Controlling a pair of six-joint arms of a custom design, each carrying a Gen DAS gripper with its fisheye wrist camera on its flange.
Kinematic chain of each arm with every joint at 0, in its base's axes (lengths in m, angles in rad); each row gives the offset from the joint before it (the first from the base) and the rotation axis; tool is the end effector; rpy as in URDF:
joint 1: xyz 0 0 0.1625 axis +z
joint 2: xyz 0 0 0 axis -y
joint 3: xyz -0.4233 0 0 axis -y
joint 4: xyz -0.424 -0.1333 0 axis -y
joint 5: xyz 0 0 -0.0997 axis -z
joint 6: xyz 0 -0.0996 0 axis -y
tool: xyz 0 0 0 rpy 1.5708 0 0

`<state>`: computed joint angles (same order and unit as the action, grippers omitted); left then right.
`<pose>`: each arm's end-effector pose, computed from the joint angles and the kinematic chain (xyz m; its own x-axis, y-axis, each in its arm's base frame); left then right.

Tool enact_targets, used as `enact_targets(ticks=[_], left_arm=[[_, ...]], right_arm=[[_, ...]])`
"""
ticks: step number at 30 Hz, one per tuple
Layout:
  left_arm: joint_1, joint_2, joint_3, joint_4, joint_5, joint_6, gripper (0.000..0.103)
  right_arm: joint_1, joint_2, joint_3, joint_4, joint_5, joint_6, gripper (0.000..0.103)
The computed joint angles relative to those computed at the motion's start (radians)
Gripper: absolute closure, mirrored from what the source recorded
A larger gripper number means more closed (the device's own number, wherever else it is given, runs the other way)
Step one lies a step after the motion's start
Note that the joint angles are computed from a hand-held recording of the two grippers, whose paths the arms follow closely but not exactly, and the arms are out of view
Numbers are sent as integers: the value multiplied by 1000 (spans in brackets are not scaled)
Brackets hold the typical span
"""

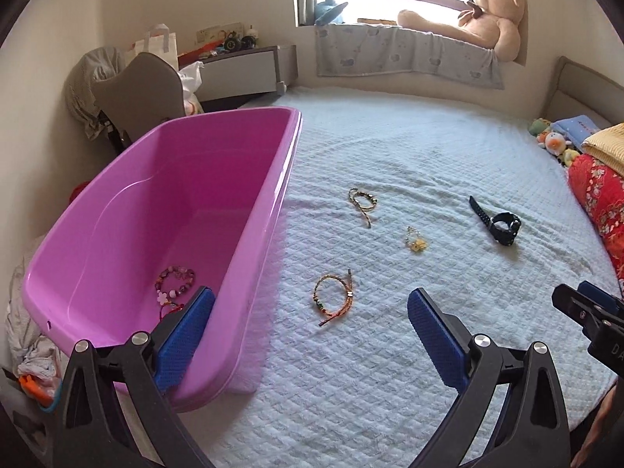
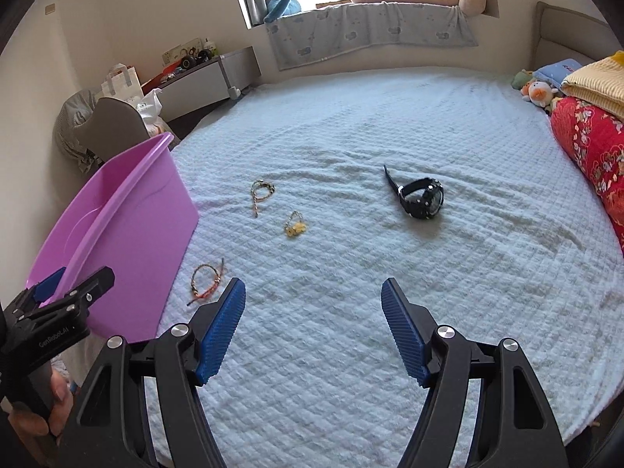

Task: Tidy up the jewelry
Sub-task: 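Move both tools back over the remaining jewelry on the bed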

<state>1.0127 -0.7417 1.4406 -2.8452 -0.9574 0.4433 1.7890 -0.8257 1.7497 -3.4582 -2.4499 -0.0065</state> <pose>-0.2432 -0.7496 0.1616 -0.5859 0.4563 -0.6697 0.7700 0.5711 -0.2845 0.1963 -0.6239 0.1809 -0.7588 0.4757 0.4449 -0.1285 0.5603 -0.8183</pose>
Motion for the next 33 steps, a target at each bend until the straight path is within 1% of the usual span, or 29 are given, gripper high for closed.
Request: enact_targets(ticks=[2, 5, 10, 13, 17, 21, 26, 33], left_arm=[[-7, 2, 12, -46, 22, -5, 6], [-14, 2, 17, -94, 21, -16, 6], [-36, 24, 13, -170, 16, 51, 6], [-52, 25, 27, -185, -1, 65, 6], [-70, 20, 54, -149, -3, 28, 6], [-67, 20, 74, -119, -8, -31, 6], [-53, 52, 59, -65, 26, -90, 6], [-31, 126, -3, -31, 81, -152, 6]], right_arm=[[-14, -18, 28, -1, 7, 12, 34], [-28, -34, 58, -24, 1, 4, 34], [-52, -60, 96, -37, 7, 16, 34], [-63, -69, 106, -45, 15, 21, 34], [-76, -72, 108, -59, 37, 8, 34], [-89, -68, 100, -52, 53, -12, 34], [-110, -60, 84, -27, 76, -27, 34], [-149, -33, 34, 12, 143, -89, 34]])
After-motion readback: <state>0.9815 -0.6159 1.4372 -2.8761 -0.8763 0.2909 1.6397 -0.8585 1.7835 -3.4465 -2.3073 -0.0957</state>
